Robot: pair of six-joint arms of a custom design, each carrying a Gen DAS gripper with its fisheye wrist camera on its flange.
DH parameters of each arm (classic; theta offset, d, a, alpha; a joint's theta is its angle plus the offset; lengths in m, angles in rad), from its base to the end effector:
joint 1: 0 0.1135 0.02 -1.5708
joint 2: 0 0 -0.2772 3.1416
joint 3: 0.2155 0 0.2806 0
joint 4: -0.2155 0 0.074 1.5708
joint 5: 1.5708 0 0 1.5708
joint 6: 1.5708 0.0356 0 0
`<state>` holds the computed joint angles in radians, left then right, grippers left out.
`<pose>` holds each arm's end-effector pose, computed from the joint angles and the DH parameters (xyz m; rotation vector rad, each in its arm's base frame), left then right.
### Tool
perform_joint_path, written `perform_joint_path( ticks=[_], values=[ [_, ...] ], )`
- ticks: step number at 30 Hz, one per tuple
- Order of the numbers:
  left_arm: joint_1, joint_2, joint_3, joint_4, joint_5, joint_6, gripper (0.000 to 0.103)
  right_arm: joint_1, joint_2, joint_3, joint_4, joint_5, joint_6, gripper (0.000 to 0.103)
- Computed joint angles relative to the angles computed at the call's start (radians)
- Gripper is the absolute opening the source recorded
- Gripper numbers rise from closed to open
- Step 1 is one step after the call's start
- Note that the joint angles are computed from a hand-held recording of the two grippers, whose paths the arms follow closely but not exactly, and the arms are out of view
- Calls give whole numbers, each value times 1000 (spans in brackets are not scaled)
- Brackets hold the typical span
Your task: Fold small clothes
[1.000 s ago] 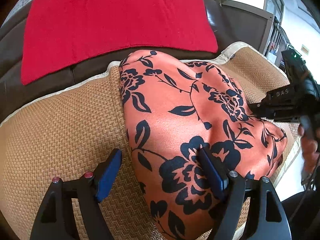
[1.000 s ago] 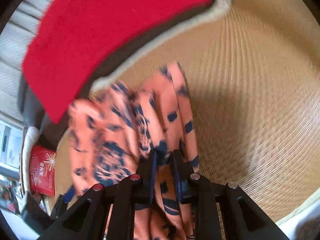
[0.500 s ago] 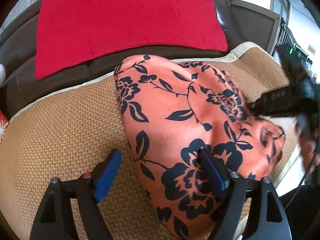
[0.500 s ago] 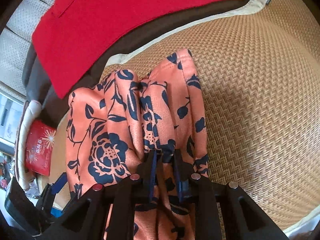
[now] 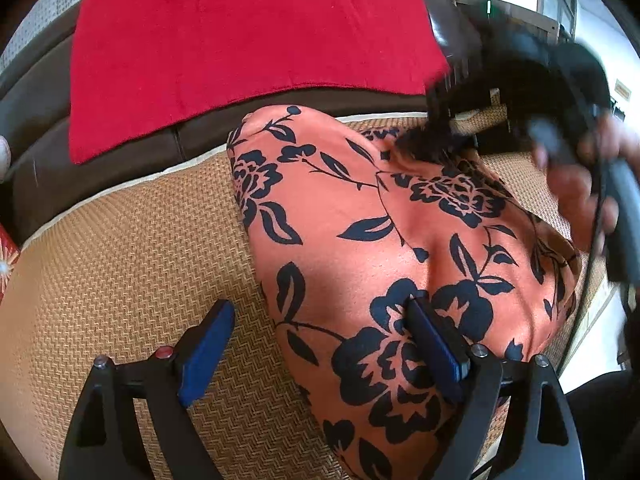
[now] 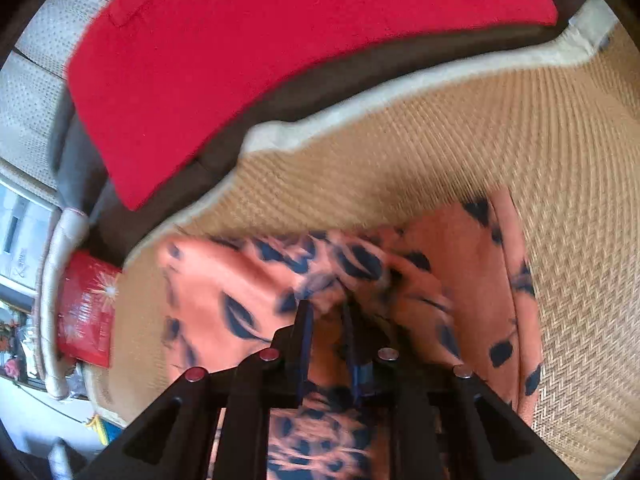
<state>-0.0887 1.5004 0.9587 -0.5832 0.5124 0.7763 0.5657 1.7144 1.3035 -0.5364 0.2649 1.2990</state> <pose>0.3088 -0.0450 0.2053 1.1938 2.2284 -0.4295 0.3412 0.2056 0.2454 1.0072 2.3201 0.4533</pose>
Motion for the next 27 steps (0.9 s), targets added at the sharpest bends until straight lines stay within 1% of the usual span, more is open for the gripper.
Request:
perform_joint_path(
  ticks=[1, 2, 4, 6, 8, 9, 10, 11, 12, 13, 14, 16, 17, 19, 21, 22, 23, 24, 25, 26, 27],
  values=[
    [2, -2, -1, 2, 2, 4, 89, -1, -38, -32, 54, 12, -31, 20],
    [3, 2, 0, 4, 3, 5, 89, -8, -51, -40, 113, -1, -66, 20],
    [9, 6, 6, -6, 8, 10, 89, -23, -27, -10, 195, -67, -125, 20],
    [14, 7, 6, -10, 14, 13, 89, -38, 33, 34, 275, -151, -190, 20],
    [16, 36, 12, 11, 16, 14, 89, -31, 139, 136, 262, -203, -201, 20],
    [18, 33, 8, 14, 16, 14, 89, -41, 208, 207, 218, -226, -209, 20],
    [19, 32, 4, 28, 12, 10, 89, -59, 284, 282, 181, -248, -215, 19],
    [19, 26, -3, 42, 6, 6, 89, -74, 347, 325, 160, -285, -205, 18],
    [20, 27, -3, 48, 1, 5, 89, -76, 361, 318, 163, -308, -187, 18],
    [24, 35, 8, 32, 8, 11, 89, -81, 356, 283, 218, -314, -164, 18],
    [28, 41, 19, 12, 14, 13, 89, -81, 321, 235, 243, -315, -156, 18],
    [30, 39, 22, 4, 19, 15, 89, -70, 255, 204, 214, -294, -166, 19],
    [30, 33, 19, 8, 17, 18, 89, -53, 221, 198, 183, -255, -190, 19],
    [30, 9, 4, 27, 17, 21, 89, -10, 161, 174, 118, -175, -208, 24],
    [36, -21, -10, 43, 30, 29, 89, 39, 84, 134, 66, -87, -205, 26],
    [46, -35, -12, 46, 45, 34, 89, 67, 39, 124, 20, -39, -186, 30],
    [58, -44, -8, 45, 62, 36, 89, 86, -28, 79, -23, 6, -166, 34],
    [78, -42, 8, 40, 93, 31, 89, 107, -81, 43, -73, 55, -125, 53],
    [94, -32, 30, 25, 121, 21, 89, 123, -146, -23, -77, 88, -88, 79],
    [104, -9, 75, -5, 143, 8, 89, 147, -216, -97, -63, 139, -39, 83],
    [117, 18, 108, -27, 165, -13, 90, 174, -286, -164, -58, 188, 17, 83]
  ],
)
